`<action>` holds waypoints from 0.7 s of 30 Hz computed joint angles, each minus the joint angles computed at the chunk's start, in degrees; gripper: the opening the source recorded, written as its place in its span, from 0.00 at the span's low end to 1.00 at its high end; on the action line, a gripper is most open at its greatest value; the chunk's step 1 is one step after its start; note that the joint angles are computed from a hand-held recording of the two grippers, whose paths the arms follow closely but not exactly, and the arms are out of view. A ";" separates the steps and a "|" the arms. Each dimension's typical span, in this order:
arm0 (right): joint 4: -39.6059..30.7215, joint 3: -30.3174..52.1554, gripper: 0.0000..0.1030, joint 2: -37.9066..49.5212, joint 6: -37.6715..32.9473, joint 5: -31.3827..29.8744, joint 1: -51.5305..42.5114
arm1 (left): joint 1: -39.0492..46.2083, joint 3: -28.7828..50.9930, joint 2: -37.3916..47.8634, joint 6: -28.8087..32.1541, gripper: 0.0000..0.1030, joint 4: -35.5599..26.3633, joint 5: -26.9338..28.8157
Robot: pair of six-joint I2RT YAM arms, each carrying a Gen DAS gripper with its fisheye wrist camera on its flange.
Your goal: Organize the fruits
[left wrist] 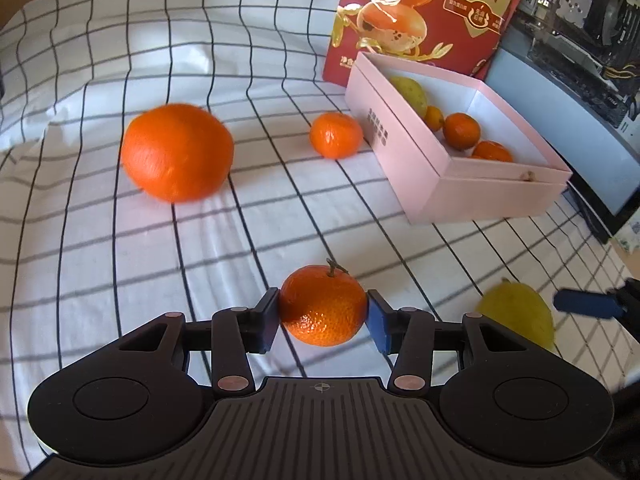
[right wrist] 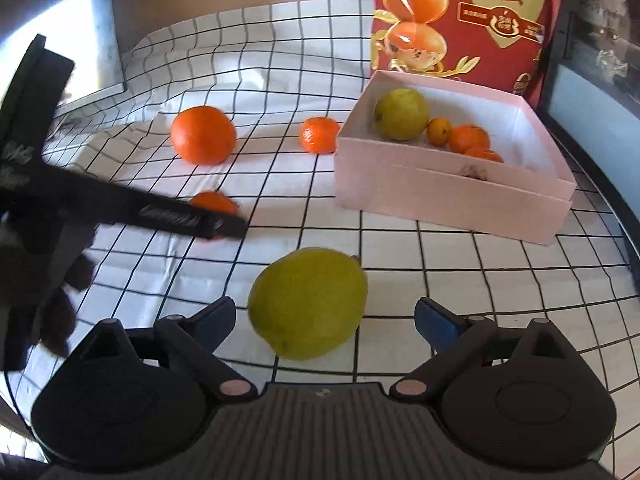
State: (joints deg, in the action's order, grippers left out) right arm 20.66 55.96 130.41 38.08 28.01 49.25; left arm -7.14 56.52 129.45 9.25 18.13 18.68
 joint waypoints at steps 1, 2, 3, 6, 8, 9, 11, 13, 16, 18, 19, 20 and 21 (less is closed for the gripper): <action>-0.48 0.16 0.94 0.04 0.35 0.16 -0.20 | 0.43 -0.62 -0.54 0.06 0.49 -0.53 0.74; -0.47 0.10 0.94 0.09 0.41 -0.02 -0.59 | 0.75 -1.17 -0.98 0.09 0.49 -0.90 1.30; 0.13 -0.42 0.94 -0.07 0.53 -0.60 -0.83 | 1.16 -2.09 -1.63 0.17 0.49 -1.18 1.98; 1.33 -1.73 0.94 -0.94 1.79 -1.98 -1.30 | 1.98 -5.10 -3.37 0.71 0.49 -0.64 2.92; 2.62 -2.42 0.94 -1.62 2.09 -3.01 -1.61 | 2.45 -6.69 -4.23 1.22 0.49 -0.52 3.14; 2.93 -2.40 0.94 -1.78 2.14 -3.04 -1.56 | 2.69 -7.33 -4.64 1.46 0.49 -0.51 3.25; 3.01 -1.60 0.91 -1.81 2.09 -2.49 -1.66 | 3.15 -8.47 -5.34 1.92 0.49 -0.51 3.50; 3.25 -0.51 0.90 -1.47 2.09 -2.08 -1.95 | 3.55 -9.19 -5.62 2.19 0.49 -0.37 3.91; 1.76 2.18 0.85 -0.01 2.77 -3.21 -3.25 | 3.94 -10.02 -5.93 2.11 0.49 0.06 4.42; -0.26 4.36 0.82 1.42 3.62 -5.33 -4.49 | 4.24 -10.03 -5.89 1.85 0.49 0.03 4.88; -0.98 5.36 0.80 2.17 4.17 -6.77 -5.22 | 4.29 -10.10 -5.93 1.75 0.49 0.04 4.97; -1.33 6.02 0.79 2.80 4.79 -8.07 -5.83 | 4.34 -10.14 -5.94 1.80 0.49 0.03 5.06; -1.78 6.66 0.77 3.38 5.38 -9.32 -6.37 | 4.41 -10.19 -5.97 1.89 0.49 0.02 5.14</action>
State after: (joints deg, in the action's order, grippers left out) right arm 18.89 62.62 133.79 43.47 18.69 42.87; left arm -2.74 46.33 123.48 11.14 18.15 23.83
